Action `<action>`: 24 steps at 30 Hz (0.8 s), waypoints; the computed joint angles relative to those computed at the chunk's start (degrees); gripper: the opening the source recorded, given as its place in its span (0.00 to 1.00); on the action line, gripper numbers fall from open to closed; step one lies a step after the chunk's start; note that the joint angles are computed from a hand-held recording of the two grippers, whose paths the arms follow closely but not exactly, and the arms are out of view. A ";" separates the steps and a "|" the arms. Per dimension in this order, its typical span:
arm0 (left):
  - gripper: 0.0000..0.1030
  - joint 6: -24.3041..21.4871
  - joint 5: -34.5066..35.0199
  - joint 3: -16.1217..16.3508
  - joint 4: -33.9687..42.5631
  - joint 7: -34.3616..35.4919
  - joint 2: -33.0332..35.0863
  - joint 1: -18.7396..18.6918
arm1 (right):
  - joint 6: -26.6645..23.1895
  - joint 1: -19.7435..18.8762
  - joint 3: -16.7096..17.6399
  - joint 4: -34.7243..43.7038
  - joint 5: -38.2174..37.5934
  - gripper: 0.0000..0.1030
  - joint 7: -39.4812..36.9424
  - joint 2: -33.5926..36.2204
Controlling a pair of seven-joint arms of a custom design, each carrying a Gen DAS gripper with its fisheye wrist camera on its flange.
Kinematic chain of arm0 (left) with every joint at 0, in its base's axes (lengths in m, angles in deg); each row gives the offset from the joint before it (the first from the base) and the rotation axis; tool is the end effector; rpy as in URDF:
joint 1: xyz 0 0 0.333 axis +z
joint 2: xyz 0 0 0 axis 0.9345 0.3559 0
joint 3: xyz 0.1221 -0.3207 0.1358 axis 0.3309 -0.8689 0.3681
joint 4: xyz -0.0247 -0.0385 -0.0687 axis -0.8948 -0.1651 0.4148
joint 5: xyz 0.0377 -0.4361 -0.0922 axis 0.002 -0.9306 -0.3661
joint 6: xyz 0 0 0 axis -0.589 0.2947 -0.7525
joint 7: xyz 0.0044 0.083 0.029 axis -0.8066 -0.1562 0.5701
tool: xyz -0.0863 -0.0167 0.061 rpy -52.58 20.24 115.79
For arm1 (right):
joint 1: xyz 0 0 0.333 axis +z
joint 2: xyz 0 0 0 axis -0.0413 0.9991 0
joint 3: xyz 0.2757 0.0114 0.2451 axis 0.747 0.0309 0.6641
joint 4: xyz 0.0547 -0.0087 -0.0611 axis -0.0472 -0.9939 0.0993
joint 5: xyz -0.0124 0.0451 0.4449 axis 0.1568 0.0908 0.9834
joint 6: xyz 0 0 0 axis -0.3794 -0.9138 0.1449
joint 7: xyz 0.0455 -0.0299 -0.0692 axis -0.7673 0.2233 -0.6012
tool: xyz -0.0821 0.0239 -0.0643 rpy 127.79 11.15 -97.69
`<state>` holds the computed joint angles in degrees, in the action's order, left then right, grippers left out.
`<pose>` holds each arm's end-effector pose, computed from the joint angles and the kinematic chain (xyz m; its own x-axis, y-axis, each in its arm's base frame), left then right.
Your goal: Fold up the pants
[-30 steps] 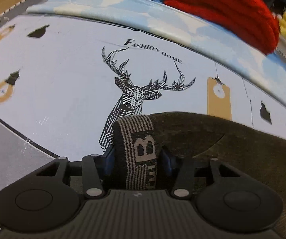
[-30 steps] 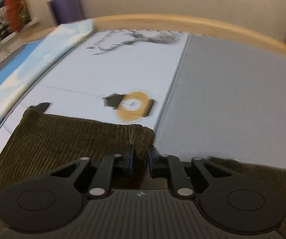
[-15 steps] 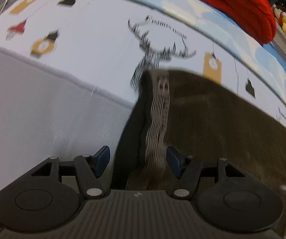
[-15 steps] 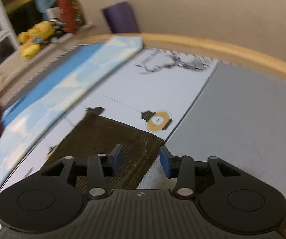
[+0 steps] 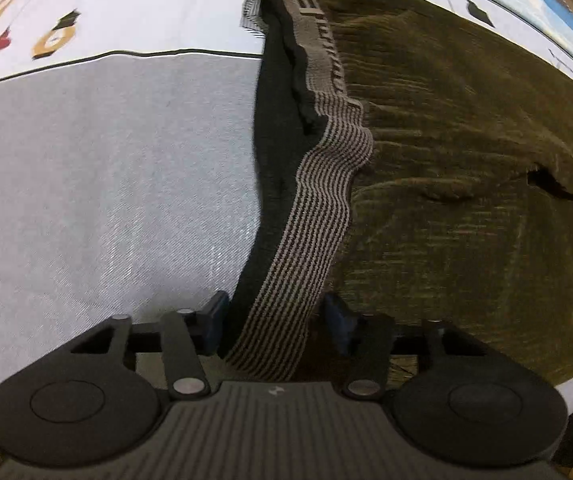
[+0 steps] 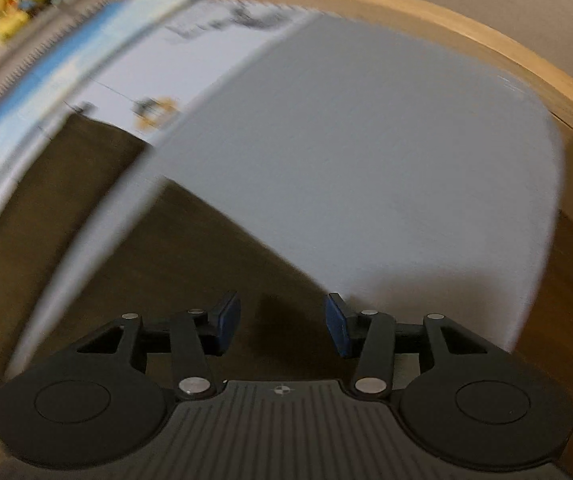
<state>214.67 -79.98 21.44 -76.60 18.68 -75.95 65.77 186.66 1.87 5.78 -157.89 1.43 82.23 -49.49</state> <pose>0.5651 -0.0851 0.4992 0.2365 -0.9697 0.0614 -0.9500 -0.2441 -0.1946 0.6259 0.0259 0.5102 -0.6557 -0.7397 -0.1513 -0.6319 0.6473 -0.4263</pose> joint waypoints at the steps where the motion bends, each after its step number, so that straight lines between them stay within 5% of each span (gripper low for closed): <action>1: 0.52 -1.17 1.12 -0.38 0.63 -0.84 0.08 -0.06 | -1.51 -0.07 -0.06 -0.59 -0.61 0.48 -0.10 -0.38; 6: 0.57 -7.47 7.40 -2.26 4.34 -3.59 1.40 -1.06 | -3.66 -0.14 -0.57 -2.23 4.96 0.51 -5.25 -0.86; 9: 0.59 -6.97 6.77 -2.08 3.98 -5.02 0.49 -1.31 | -6.03 0.46 0.23 -0.51 1.94 0.49 -8.50 0.51; 11: 0.54 -7.67 7.36 -1.95 3.73 -5.39 0.46 -1.32 | -5.29 0.78 0.50 -0.25 1.60 0.22 -9.97 0.77; 13: 0.52 -6.60 7.72 -1.95 3.05 -4.16 0.46 -1.55 | -3.95 0.86 0.52 -0.32 1.52 0.18 -10.13 0.64; 16: 0.40 -5.24 7.83 -2.00 2.60 -3.07 0.14 -1.91 | -2.62 0.65 0.37 -0.96 -3.18 0.17 -3.34 -0.53; 21: 0.47 -4.48 5.91 -1.44 0.98 -0.33 -1.50 -2.27 | -7.76 0.67 0.52 -0.31 -4.21 0.18 1.73 -0.24; 24: 0.47 -0.65 7.05 -1.31 -0.43 -1.81 -3.36 -1.92 | -9.05 1.41 1.21 1.26 -8.64 0.27 3.21 0.13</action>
